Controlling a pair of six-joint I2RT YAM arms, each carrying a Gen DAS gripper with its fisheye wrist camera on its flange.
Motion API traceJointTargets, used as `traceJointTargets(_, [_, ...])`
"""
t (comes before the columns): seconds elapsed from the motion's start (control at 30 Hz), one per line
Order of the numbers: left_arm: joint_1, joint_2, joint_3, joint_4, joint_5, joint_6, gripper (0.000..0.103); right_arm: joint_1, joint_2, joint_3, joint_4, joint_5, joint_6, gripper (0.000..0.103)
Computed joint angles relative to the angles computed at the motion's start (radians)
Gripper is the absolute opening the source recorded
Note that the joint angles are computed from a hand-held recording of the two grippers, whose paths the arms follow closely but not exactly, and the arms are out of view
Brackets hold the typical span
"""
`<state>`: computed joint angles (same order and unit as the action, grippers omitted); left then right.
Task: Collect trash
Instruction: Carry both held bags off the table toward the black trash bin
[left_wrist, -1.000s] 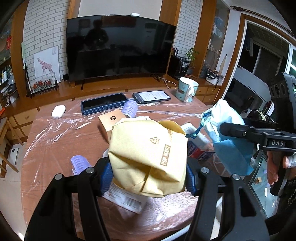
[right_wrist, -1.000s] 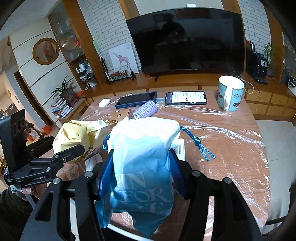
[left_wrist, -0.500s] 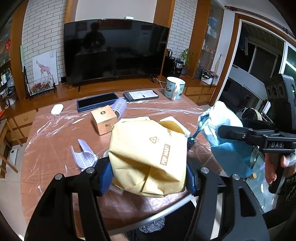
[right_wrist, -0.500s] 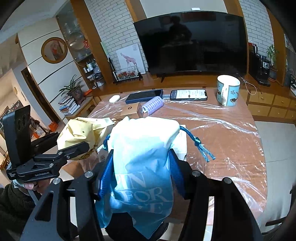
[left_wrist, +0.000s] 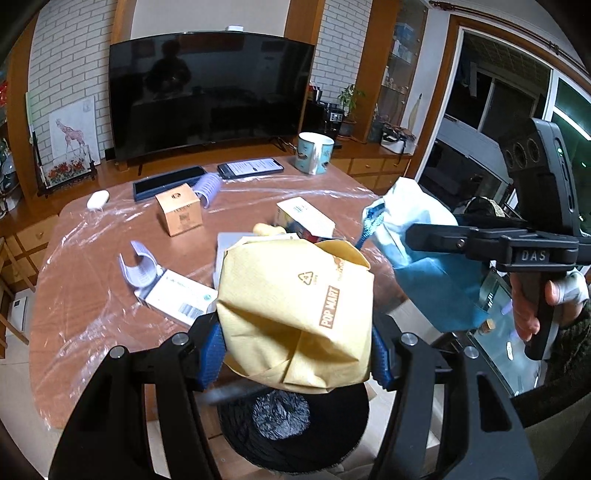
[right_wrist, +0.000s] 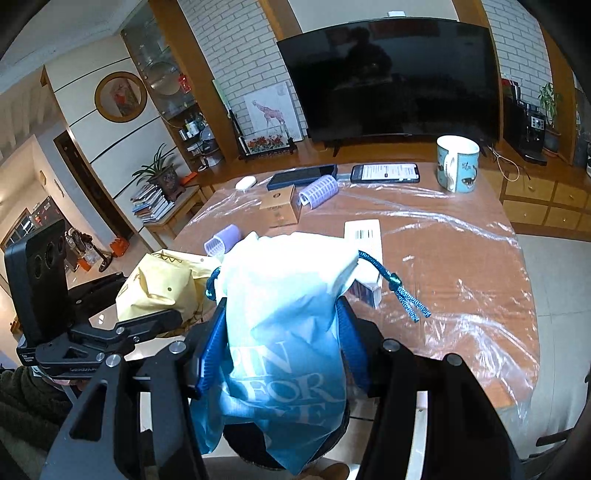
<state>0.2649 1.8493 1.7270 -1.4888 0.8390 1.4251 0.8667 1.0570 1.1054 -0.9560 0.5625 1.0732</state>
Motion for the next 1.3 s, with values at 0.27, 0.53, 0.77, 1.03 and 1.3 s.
traceJointTargets(0.27, [0.049,-0.044,-0.082,-0.031,-0.036,0.072,0.063,0.091,-0.003,-0.025,-0.040,0.012,0.088,0.056])
traceJointTargets(0.53, [0.096,-0.086,-0.170,-0.036,-0.091,0.150,0.063,0.177,0.012,-0.044,-0.049,0.006,0.154,0.056])
traceJointTargets(0.77, [0.130,-0.135,-0.277,0.000,-0.145,0.204,0.063,0.233,0.039,-0.063,-0.024,-0.010,0.199,0.056])
traceJointTargets(1.03, [0.155,-0.146,-0.356,0.041,-0.203,0.220,0.063,0.276,0.063,-0.109,0.013,-0.043,0.253,0.056])
traceJointTargets(1.3, [0.168,-0.150,-0.435,0.129,-0.251,0.191,0.063,0.290,0.080,-0.181,0.080,-0.081,0.307,0.056])
